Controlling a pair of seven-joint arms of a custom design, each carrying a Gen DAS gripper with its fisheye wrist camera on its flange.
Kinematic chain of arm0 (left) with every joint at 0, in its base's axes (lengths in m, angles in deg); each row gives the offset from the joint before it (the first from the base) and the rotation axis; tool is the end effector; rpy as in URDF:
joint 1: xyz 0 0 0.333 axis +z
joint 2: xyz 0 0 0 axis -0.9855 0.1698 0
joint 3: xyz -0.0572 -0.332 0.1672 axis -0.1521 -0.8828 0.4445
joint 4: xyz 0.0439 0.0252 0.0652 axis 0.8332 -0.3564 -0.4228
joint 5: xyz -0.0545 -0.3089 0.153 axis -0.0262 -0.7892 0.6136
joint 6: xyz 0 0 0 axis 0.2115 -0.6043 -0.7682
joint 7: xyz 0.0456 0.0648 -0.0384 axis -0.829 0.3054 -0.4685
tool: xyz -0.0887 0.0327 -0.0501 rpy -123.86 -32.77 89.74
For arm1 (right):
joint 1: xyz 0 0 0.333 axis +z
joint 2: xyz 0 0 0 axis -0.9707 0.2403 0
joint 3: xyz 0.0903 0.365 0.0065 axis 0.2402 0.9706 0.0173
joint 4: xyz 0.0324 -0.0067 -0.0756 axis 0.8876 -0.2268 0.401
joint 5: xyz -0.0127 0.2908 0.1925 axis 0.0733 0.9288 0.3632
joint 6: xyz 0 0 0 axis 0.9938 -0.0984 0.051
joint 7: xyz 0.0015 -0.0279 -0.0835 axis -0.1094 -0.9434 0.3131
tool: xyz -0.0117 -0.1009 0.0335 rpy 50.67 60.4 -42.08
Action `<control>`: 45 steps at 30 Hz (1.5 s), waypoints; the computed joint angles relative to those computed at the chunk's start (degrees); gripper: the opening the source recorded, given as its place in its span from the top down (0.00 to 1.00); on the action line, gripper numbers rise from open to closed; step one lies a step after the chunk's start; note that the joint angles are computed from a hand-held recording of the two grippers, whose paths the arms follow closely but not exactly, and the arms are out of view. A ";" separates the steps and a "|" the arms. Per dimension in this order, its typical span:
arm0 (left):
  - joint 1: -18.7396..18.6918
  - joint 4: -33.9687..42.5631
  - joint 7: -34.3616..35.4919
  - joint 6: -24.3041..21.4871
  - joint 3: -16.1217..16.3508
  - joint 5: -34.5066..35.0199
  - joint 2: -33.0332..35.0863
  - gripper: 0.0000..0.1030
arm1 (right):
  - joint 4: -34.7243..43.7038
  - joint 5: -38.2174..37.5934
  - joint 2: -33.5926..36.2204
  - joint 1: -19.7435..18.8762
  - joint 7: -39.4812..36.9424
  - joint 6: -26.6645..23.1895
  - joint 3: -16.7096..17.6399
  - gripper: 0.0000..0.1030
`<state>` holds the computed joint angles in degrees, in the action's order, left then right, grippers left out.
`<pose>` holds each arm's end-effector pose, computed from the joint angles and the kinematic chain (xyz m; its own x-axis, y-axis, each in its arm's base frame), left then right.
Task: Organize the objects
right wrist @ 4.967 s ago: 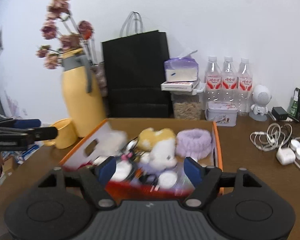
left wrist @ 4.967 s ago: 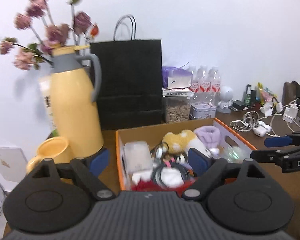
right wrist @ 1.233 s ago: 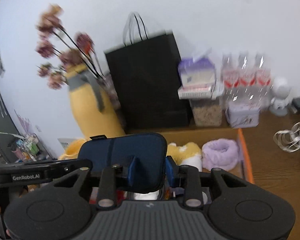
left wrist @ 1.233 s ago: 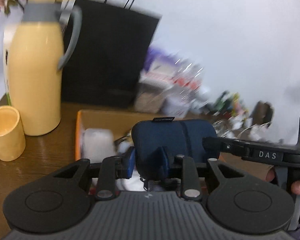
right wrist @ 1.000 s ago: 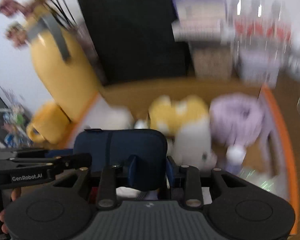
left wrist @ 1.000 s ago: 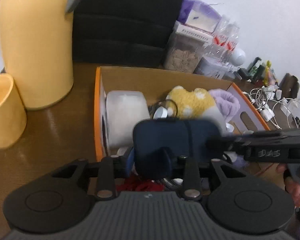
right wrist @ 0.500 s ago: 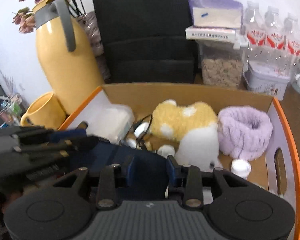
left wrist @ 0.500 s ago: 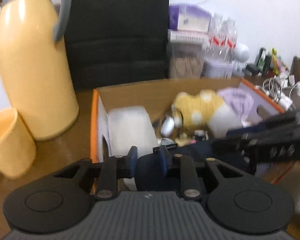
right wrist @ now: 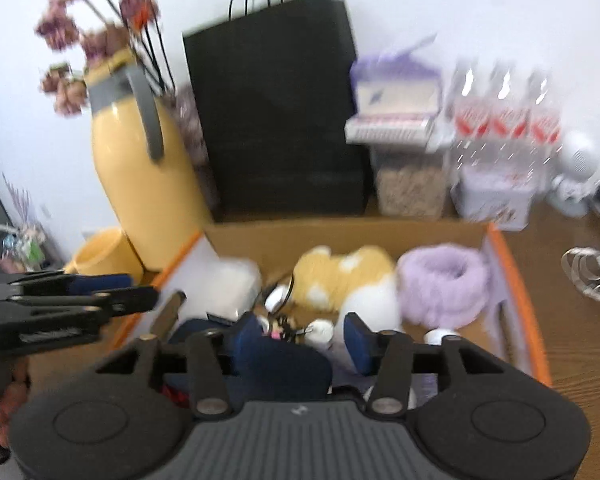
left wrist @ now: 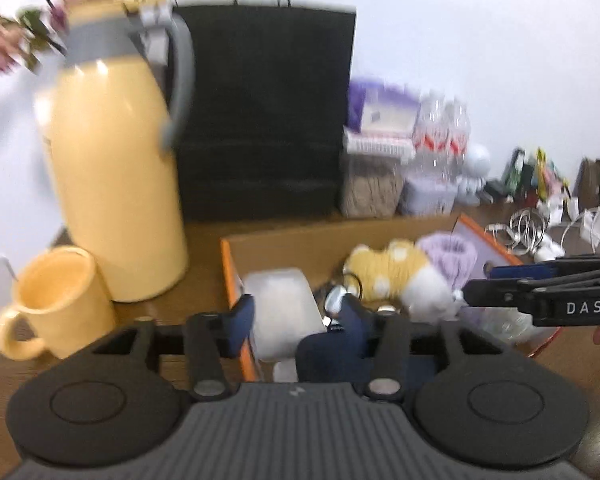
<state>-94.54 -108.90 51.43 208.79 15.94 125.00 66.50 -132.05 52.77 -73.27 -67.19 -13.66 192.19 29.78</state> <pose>0.4751 -0.2582 0.5024 0.2236 -0.9730 0.0574 -0.5411 -0.1729 -0.8230 0.6073 0.1277 0.4701 0.6451 -0.7370 -0.2017 -0.5645 -0.2819 -0.7758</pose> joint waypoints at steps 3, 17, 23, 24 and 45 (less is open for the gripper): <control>-2.18 -1.74 0.18 -5.31 -2.22 -2.72 -3.52 0.35 | -3.02 1.60 -3.58 -0.41 -3.25 1.26 -0.46 0.48; -23.83 -5.43 -21.70 -36.28 -17.14 -8.65 -4.55 0.00 | -36.50 18.41 -31.41 -4.94 -29.40 -8.68 -9.64 0.29; -31.01 -2.97 -23.06 -45.54 -19.07 -16.86 -2.95 0.00 | -48.92 15.42 -44.48 -9.09 -29.94 -9.80 -10.93 0.17; -31.90 -2.67 -22.22 -46.05 -19.22 -18.09 -2.81 0.00 | -50.52 13.77 -46.50 -9.75 -29.91 -9.15 -10.46 0.17; -36.80 -1.80 -21.21 -48.10 -18.97 -25.10 -2.20 0.00 | -61.02 1.74 -60.42 -14.78 -18.10 -9.86 -11.10 0.10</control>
<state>-131.33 -110.70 30.22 160.69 -3.03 99.90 64.30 -193.07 54.51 -133.69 -81.97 -31.75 182.33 18.68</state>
